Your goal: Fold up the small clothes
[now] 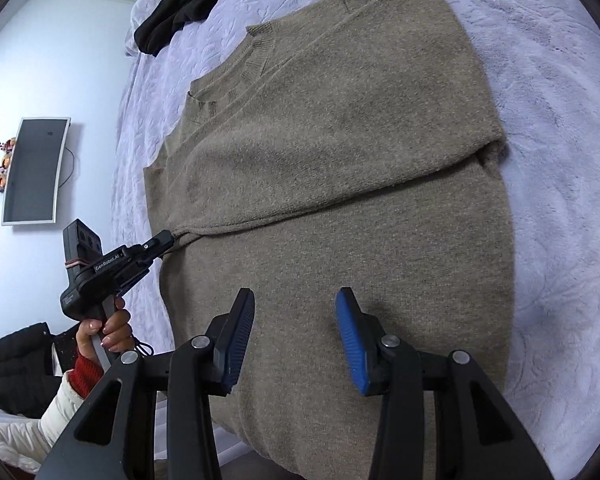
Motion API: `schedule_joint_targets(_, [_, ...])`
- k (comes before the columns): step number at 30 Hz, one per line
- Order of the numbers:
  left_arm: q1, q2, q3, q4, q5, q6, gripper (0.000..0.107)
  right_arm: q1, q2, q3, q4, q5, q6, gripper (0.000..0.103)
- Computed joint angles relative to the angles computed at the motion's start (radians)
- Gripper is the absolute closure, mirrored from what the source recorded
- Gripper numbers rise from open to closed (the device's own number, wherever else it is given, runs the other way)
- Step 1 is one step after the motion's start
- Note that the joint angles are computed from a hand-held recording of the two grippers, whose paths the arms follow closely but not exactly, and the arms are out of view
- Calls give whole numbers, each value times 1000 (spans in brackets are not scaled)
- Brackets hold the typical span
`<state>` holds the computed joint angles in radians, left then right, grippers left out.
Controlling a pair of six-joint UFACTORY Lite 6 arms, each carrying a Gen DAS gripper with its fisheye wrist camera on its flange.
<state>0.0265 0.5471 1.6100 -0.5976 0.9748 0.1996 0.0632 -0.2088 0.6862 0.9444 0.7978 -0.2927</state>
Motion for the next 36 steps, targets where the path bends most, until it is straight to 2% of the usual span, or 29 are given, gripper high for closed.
schedule_joint_targets(3, [3, -7, 15, 1, 9, -3, 97, 18, 6, 16, -3, -1, 11, 57])
schedule_joint_targets(4, [6, -31, 1, 6, -3, -3, 86, 23, 5, 19, -3, -1, 11, 57])
schedule_joint_targets(5, [10, -53, -11, 11, -7, -3, 42, 30, 6, 26, -7, 0, 13, 57])
schedule_joint_targets(6, [9, -84, -28, 36, -26, -26, 4, 36, 11, 33, -10, 1, 14, 57])
schedule_joint_targets(7, [5, -110, -45, 63, -50, -43, 4, 39, 14, 35, -9, 0, 12, 57])
schedule_joint_targets(10, [-4, -93, -19, 92, -35, -36, 4, 47, 40, 43, 14, -6, -3, 57])
schedule_joint_targets(17, [-62, -29, 50, 38, -43, 33, 5, 84, 77, 73, 17, -10, 5, 57])
schedule_joint_targets(18, [-70, -19, 61, 26, -40, 47, 11, 87, 77, 73, 14, -9, 6, 57])
schedule_joint_targets(21, [-87, 40, 113, 25, -11, 62, 18, 90, 82, 80, 10, -8, 10, 57])
schedule_joint_targets(22, [-89, 55, 120, 35, -8, 55, 24, 86, 77, 77, 8, -5, 10, 57])
schedule_joint_targets(24, [-79, 96, 144, 69, 7, 23, 52, 88, 78, 78, 7, -6, 11, 57])
schedule_joint_targets(25, [-63, 102, 138, 55, 6, 27, 62, 88, 77, 79, 5, -5, 13, 57])
schedule_joint_targets(26, [-43, 104, 132, 29, 11, 40, 83, 90, 77, 80, 5, -6, 15, 57])
schedule_joint_targets(27, [-12, 100, 120, -27, 27, 71, 88, 92, 76, 81, 5, -7, 17, 57])
schedule_joint_targets(28, [5, 77, 91, -63, 26, 95, 89, 93, 76, 82, 6, -7, 18, 57])
schedule_joint_targets(29, [14, 49, 65, -78, 19, 117, 95, 93, 74, 82, 7, -6, 19, 57])
schedule_joint_targets(31, [7, -17, 8, -39, -11, 138, 96, 95, 73, 82, 14, -8, 15, 57])
schedule_joint_targets(36, [2, -64, -78, 97, -76, 67, 96, 118, 108, 97, 19, -25, 18, 57])
